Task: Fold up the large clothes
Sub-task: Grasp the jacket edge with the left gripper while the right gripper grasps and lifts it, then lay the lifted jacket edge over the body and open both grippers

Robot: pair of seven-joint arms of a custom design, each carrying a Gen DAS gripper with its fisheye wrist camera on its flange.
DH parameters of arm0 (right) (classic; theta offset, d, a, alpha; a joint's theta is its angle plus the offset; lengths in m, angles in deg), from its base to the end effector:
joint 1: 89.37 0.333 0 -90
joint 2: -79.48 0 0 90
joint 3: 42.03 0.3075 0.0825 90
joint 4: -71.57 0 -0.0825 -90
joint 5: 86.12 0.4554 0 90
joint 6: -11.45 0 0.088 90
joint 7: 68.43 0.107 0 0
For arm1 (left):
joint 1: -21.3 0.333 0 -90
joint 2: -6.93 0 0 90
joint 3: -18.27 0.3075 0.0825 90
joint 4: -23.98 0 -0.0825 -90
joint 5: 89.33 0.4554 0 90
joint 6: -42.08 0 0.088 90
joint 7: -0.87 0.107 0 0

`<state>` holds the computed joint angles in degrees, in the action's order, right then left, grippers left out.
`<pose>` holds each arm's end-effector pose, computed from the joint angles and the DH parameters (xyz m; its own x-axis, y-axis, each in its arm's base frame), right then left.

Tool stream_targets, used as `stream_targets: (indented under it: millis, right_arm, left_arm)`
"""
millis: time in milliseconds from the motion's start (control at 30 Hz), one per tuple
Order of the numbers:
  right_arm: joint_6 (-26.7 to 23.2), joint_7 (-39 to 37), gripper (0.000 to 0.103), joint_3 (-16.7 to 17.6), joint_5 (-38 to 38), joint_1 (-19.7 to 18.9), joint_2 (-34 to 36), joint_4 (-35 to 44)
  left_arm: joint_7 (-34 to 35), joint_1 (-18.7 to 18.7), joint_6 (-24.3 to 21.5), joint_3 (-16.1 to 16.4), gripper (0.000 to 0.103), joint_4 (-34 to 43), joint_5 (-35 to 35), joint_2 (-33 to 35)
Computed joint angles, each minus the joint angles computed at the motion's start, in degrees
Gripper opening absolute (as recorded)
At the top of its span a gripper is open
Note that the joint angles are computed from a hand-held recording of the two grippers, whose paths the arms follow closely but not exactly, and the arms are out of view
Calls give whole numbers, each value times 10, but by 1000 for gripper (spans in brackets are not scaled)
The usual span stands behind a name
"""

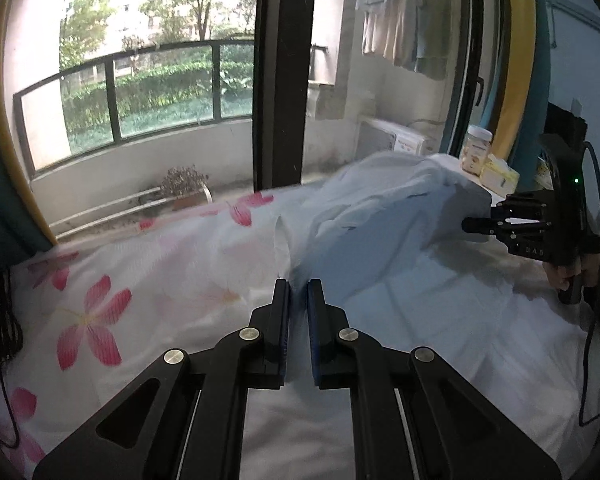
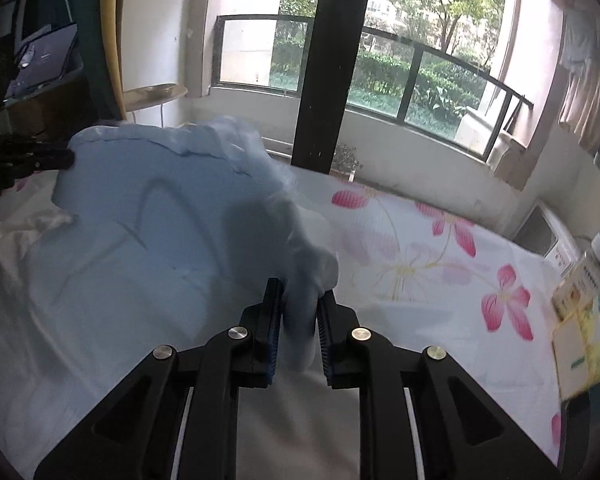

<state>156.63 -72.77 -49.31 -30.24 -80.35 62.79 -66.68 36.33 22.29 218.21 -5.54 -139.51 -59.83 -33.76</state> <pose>0.5431 0.0072 0.4146 0.7809 -0.6126 0.1217 -0.3574 -0.5982 -0.7172 0.3882 -0.1872 0.4084 -0.0123 -0.9979 0.0631 -0.5955 -0.0434 -0.8022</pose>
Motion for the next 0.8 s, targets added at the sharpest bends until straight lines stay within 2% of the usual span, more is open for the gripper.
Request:
stream_targets:
  millis: [300,533,800]
  right_arm:
    - [-17,36,17,-2,-47,-13,-32,-37]
    - [-28,64,20,-9,-81,-20,-47,-50]
    - [-31,108,25,-5,-146,-41,-63,-71]
  left_arm:
    - [1,-70,-44,18,10,-31,-18,-41]
    - [13,-127,-84,45,11,-54,-37,-68]
    - [35,-189,-158,69,13,-72,-67,-101]
